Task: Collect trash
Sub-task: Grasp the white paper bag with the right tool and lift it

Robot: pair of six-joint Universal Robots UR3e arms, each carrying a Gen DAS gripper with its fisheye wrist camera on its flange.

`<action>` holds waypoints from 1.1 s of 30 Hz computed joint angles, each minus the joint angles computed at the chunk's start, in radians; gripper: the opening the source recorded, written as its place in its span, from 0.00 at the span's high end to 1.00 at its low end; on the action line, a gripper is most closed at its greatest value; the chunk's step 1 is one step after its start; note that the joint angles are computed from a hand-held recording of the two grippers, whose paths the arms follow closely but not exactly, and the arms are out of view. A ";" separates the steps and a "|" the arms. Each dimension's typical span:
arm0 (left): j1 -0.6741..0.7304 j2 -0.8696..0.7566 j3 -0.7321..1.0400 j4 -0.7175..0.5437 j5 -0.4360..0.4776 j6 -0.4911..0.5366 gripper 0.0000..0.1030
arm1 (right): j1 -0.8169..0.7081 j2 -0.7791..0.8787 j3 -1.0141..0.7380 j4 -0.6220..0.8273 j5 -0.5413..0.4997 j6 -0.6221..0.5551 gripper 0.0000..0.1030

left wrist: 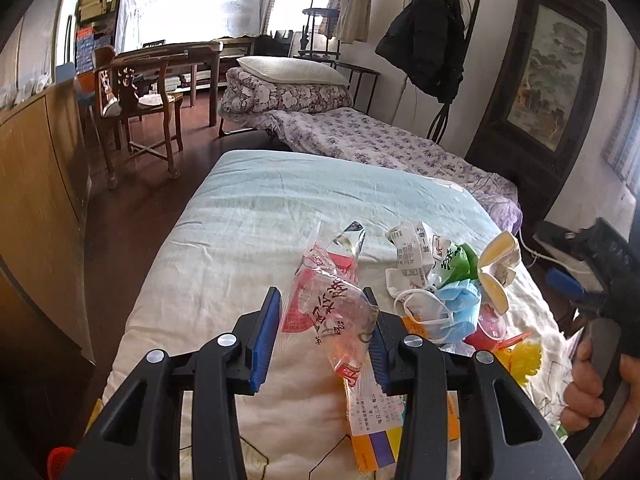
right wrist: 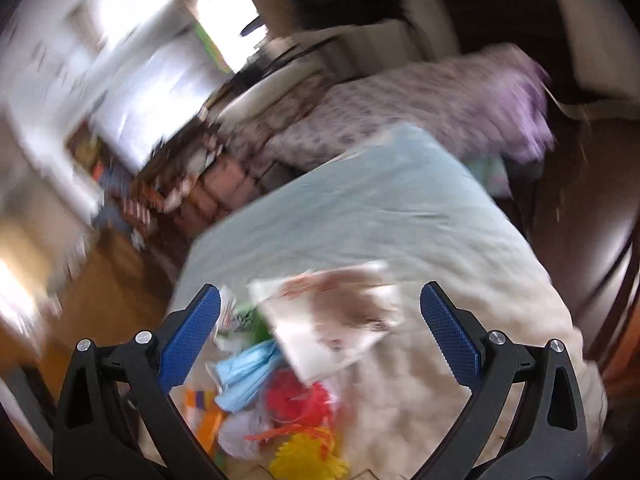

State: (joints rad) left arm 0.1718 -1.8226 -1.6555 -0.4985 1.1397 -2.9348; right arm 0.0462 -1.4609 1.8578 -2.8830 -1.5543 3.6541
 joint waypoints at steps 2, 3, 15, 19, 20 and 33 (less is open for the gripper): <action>-0.005 -0.003 0.003 -0.004 0.007 0.005 0.61 | 0.074 0.097 -0.146 0.124 -0.121 -0.060 0.07; -0.007 -0.005 0.004 -0.004 0.013 0.007 0.61 | 0.089 0.127 -0.198 0.191 -0.189 -0.049 0.07; 0.011 -0.003 0.003 -0.014 -0.001 -0.001 0.61 | -0.225 -0.240 0.251 0.043 0.181 0.146 0.07; 0.009 -0.003 0.005 -0.017 0.000 -0.005 0.60 | -0.223 -0.258 0.297 -0.032 0.246 0.171 0.07; 0.009 -0.002 0.003 -0.016 0.000 -0.007 0.60 | -0.220 -0.244 0.279 -0.035 0.245 0.166 0.07; -0.006 0.000 -0.003 0.004 0.015 0.000 0.60 | -0.287 -0.061 0.278 -0.166 0.514 0.292 0.07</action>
